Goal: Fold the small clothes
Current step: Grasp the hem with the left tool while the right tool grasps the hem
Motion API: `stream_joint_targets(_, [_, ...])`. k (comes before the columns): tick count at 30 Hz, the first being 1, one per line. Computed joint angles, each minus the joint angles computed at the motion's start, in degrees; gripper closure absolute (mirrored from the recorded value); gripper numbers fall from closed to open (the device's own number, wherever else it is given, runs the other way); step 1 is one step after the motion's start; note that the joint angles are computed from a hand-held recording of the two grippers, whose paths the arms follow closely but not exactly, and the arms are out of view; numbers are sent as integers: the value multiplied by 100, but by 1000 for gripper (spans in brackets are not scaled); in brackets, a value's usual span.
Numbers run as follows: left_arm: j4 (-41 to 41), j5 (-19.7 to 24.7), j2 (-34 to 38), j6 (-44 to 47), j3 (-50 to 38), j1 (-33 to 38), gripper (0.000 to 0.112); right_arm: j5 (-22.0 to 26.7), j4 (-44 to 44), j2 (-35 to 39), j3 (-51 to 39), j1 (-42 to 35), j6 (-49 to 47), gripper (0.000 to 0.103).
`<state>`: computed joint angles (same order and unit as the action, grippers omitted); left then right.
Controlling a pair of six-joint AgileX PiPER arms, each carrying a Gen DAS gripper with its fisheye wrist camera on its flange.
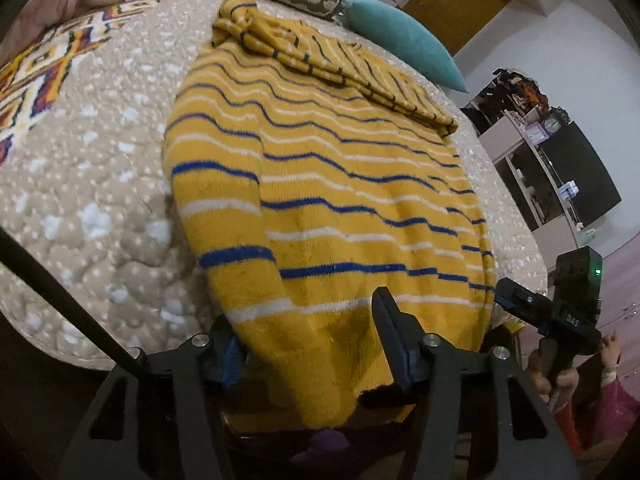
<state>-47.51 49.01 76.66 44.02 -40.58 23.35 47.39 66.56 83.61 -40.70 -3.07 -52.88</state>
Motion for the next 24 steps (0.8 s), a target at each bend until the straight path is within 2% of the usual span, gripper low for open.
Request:
stream_joint_targets(2, [130, -229, -97, -135, 55, -271, 52, 1, 3, -40, 75, -15, -37, 37])
stream_joint_targets(3, [112, -197, -135, -39, 66, -301, 53, -18, -34, -74, 100, 17, 4, 41])
stream_joint_targets(4, [149, -237, -195, -46, 83, -342, 58, 43, -99, -109, 132, -57, -7, 43])
stream_joint_targets(5, [263, -261, -227, -153, 60, -385, 81, 27, -156, -116, 125, -13, 46, 49])
stream_joint_targets(6, [309, -246, -239, -158, 49, -350, 97, 28, -203, -149, 148, 34, 79, 56])
stream_joint_targets(7, [284, -95, -218, -132, -2, -217, 100, 72, -228, -143, 145, 51, 80, 60])
stream_joint_targets(9, [102, 173, -312, -43, -48, 112, 103, 138, -331, -112, 115, 166, 124, 80])
stream_joint_targets(10, [73, 254, -414, -33, -89, 222, 103, 172, -364, -107, 86, 211, 133, 84])
stream_joint_targets(12, [4, 367, -582, -5, -191, 354, 104, 183, -468, -232, -22, 313, 205, 88])
stream_joint_targets(15, [-93, 409, -516, -147, -692, 330, 104, 488, -396, -330, -478, 284, 260, 89])
stream_joint_targets(18, [3, 156, 75, -685, -1647, -4, 104, 421, -559, -186, -1387, 447, 550, 89])
stream_joint_targets(21, [424, -99, 1122, -1513, -3179, -467, 104, 174, -777, 294, -2524, 675, 991, 89])
stream_joint_targets(23, [915, -196, 1932, -2205, -4325, -771, 104, -50, -1065, 929, -3627, 857, 1446, 89])
stream_joint_targets(24, [1140, -312, 2382, -2573, -4898, -923, 104, -12, -1246, 1294, -4199, 903, 1742, 89])
